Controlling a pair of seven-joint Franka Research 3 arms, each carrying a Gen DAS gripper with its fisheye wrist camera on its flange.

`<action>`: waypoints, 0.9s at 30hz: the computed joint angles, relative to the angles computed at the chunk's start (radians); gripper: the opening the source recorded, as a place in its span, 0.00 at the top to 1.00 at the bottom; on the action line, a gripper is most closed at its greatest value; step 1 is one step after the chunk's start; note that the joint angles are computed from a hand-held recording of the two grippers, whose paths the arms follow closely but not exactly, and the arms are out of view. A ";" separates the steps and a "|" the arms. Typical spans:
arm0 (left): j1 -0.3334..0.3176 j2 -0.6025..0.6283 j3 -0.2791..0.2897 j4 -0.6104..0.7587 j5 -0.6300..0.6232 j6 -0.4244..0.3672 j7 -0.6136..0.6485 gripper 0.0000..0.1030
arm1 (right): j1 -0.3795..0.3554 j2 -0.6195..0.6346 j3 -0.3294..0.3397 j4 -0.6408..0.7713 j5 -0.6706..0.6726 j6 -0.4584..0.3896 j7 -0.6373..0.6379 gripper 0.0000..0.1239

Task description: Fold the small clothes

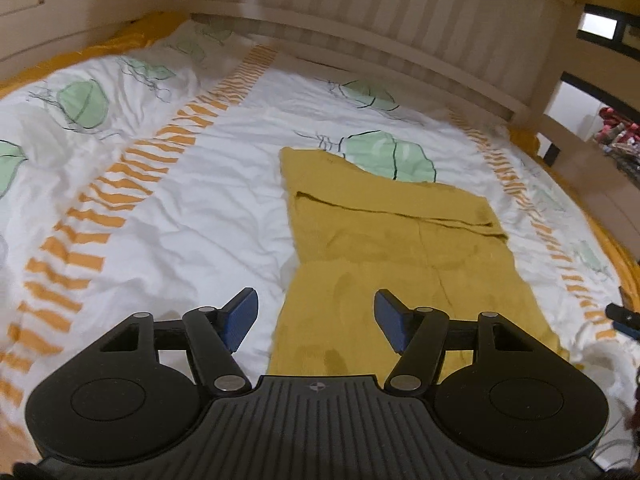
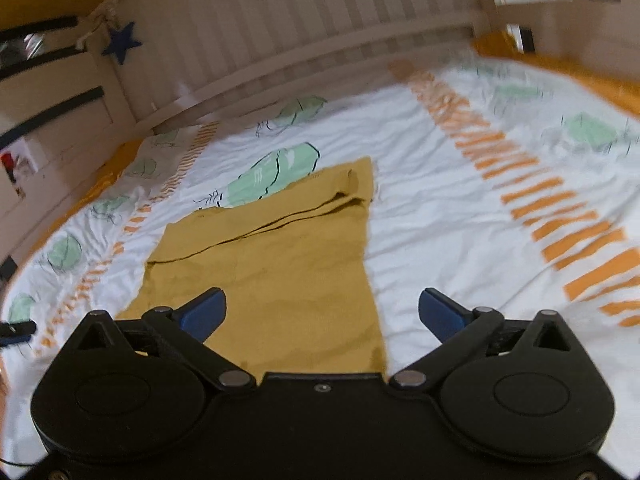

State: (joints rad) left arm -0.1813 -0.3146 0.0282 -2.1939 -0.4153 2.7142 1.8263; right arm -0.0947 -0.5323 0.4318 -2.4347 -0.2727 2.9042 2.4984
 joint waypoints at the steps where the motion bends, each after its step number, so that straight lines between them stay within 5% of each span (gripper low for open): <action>1: 0.007 -0.015 -0.010 -0.022 0.011 0.017 -0.013 0.39 | -0.017 -0.021 0.019 -0.008 -0.017 -0.004 0.010 0.17; 5: -0.011 -0.042 -0.015 -0.098 -0.001 0.101 -0.079 0.39 | -0.165 -0.115 0.162 -0.034 -0.089 0.040 0.131 0.17; 7: -0.016 -0.036 -0.016 -0.109 -0.008 0.097 -0.154 0.38 | -0.253 -0.167 0.255 -0.024 -0.102 -0.004 0.205 0.17; 9: -0.027 -0.030 -0.003 -0.103 -0.020 0.053 -0.194 0.38 | -0.265 -0.160 0.279 -0.002 -0.110 -0.064 0.218 0.17; 13: -0.006 0.021 -0.004 -0.043 -0.012 -0.076 -0.231 0.39 | -0.131 -0.041 0.168 0.021 -0.106 -0.072 0.135 0.18; 16: 0.003 0.030 -0.019 -0.048 -0.004 -0.028 -0.183 0.39 | -0.039 0.031 0.088 0.056 -0.097 -0.117 0.075 0.18; 21: 0.025 0.062 -0.042 -0.022 0.052 -0.061 -0.153 0.39 | 0.140 0.125 -0.064 0.101 -0.024 -0.211 -0.032 0.18; 27: 0.058 0.080 -0.097 -0.032 0.211 -0.058 -0.165 0.38 | 0.235 0.159 -0.148 0.113 0.024 -0.276 -0.039 0.18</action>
State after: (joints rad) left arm -0.1235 -0.2344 -0.0688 -2.2256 -0.2042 2.6561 1.6618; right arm 0.1403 -0.3735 0.2836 -2.3218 -0.2484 2.6283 2.4590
